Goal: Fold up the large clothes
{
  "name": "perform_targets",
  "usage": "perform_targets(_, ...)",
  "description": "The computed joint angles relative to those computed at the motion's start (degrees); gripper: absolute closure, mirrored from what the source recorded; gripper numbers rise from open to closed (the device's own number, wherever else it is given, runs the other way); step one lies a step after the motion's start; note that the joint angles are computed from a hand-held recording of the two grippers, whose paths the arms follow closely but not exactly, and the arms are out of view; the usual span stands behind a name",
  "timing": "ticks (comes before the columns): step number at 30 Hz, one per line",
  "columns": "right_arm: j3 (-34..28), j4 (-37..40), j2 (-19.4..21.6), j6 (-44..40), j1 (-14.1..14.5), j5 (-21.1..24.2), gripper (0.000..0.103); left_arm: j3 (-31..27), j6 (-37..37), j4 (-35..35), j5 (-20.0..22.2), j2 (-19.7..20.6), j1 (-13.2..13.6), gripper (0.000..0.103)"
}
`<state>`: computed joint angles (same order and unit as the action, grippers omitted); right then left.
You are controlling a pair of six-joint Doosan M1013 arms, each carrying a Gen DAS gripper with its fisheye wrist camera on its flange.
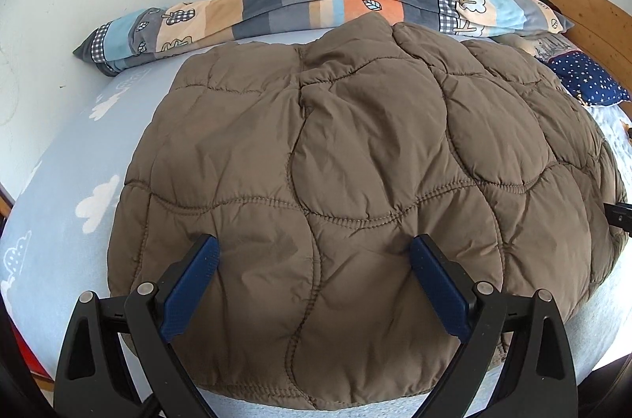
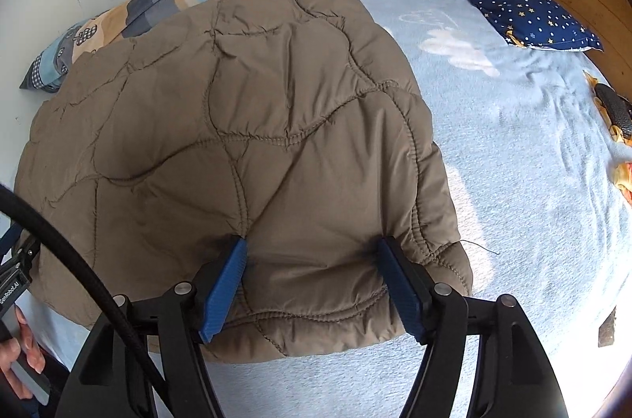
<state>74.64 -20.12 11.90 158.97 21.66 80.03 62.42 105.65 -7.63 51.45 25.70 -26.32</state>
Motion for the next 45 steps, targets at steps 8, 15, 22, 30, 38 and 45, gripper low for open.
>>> perform_targets(8, 0.02, 0.25, -0.02, -0.44, -0.23, 0.12, 0.029, 0.25, -0.08, -0.08, -0.37, -0.13, 0.02, 0.005)
perform_targets(15, -1.11, -0.49, 0.26, 0.49, -0.09, 1.08, 0.028, 0.02, -0.06, -0.31, -0.51, -0.09, 0.22, 0.005)
perform_targets(22, -2.92, -5.88, 0.31, 2.02, 1.3, -3.19, 0.028, 0.0, -0.74, -1.04, -1.47, -0.46, 0.47, 0.005)
perform_targets(30, -10.99, -8.72, 5.67, -5.87, 1.27, -5.93, 0.028, -12.9, -4.87, -3.1, 5.45, 6.16, 1.53, 0.005)
perform_targets(38, -16.88, -2.24, 10.75, -14.45, -2.79, -5.42, 0.026, -25.04, -7.25, -0.7, 16.25, 14.2, 0.61, 0.005)
perform_targets(45, -18.69, -0.12, 13.79, -16.17, -3.61, -2.04, 0.016, -21.22, -7.89, -0.69, 10.84, 12.07, 0.38, 0.005)
